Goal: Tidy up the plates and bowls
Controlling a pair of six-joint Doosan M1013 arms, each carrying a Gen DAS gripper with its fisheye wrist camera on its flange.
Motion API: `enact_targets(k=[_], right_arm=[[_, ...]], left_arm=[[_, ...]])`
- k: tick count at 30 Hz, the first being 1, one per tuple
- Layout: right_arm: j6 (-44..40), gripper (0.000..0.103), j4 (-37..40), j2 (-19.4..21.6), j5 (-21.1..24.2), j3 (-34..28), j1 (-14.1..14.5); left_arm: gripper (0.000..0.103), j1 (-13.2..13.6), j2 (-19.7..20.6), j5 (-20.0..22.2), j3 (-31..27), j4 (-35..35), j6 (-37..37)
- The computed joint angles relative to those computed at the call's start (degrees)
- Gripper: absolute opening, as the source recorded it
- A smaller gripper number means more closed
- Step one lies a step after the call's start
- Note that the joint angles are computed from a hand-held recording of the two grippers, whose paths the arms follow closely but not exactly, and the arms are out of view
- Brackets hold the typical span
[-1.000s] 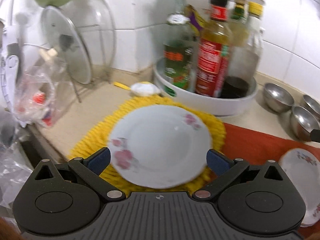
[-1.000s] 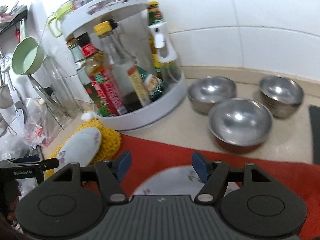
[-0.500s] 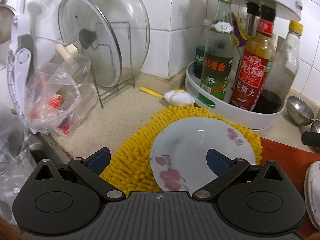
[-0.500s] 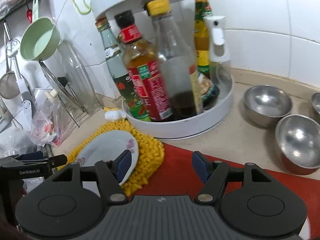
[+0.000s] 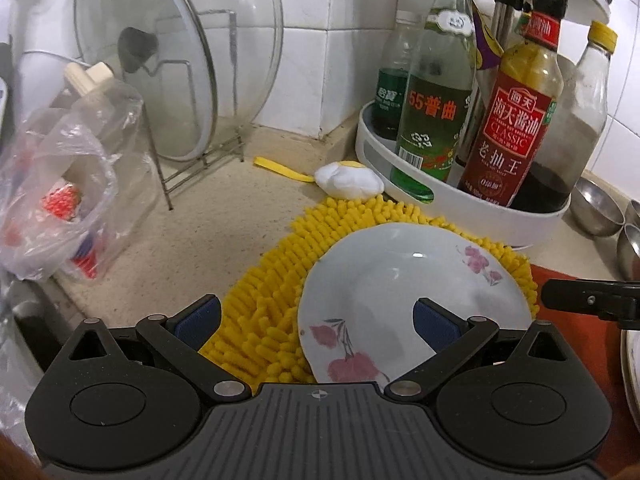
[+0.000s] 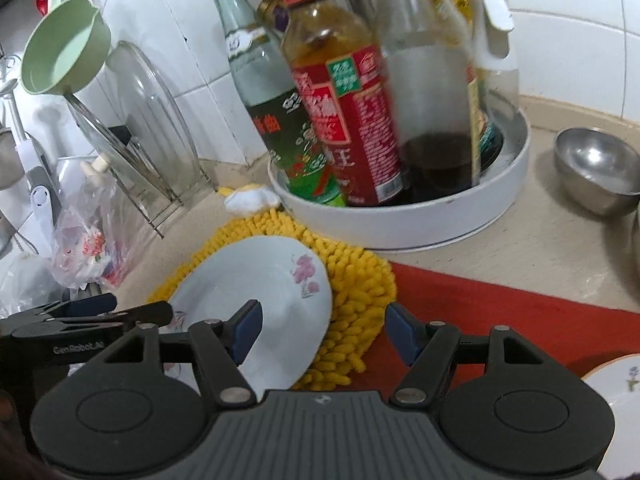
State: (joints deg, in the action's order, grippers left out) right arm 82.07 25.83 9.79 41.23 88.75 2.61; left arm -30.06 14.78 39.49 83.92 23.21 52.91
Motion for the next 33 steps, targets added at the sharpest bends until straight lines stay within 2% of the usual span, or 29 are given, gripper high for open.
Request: enact_targets(k=[4,6,15,22,24,26,29,33], right_arm=[[0.4,0.062,-0.2,0.7,0.3,-0.5,0.7],[0.3,0.056,-0.4,1.1,0.4,-0.8,1.1],[1.2,0.048,-0.6,2.4,3.7,-2.0,1.7],[2.0,0.046,-0.9,2.6,4.5,-2.3,1.8],[2.8,0.04,-1.7,2.6,4.5,-2.2,1.9],[3.4,0.038,-2.1,2.6,5.0,-2.4,2.0],[3.4,0.038,-2.1,2.7,5.4,-2.4,2.0],[3.5,0.038,-1.5,3.0,5.7,-2.5,2.0]], left_arm=[[0.103,0.8,0.4,-1.3,-0.1,-3.2,4.0],[0.101,1.2,0.6,-1.8,-0.1,-4.7,6.2],[0.094,2.5,1.4,-2.8,-0.7,-13.1,15.6],[0.092,2.7,2.2,-2.4,-1.5,-16.0,19.7],[0.089,2.8,2.5,-2.0,-1.8,-17.2,21.1],[0.088,2.8,2.7,-1.7,-2.0,-18.4,22.6],[0.088,2.6,2.8,-1.5,-2.1,-17.5,22.7],[0.089,3.0,3.4,-1.1,-2.5,-19.8,24.6]])
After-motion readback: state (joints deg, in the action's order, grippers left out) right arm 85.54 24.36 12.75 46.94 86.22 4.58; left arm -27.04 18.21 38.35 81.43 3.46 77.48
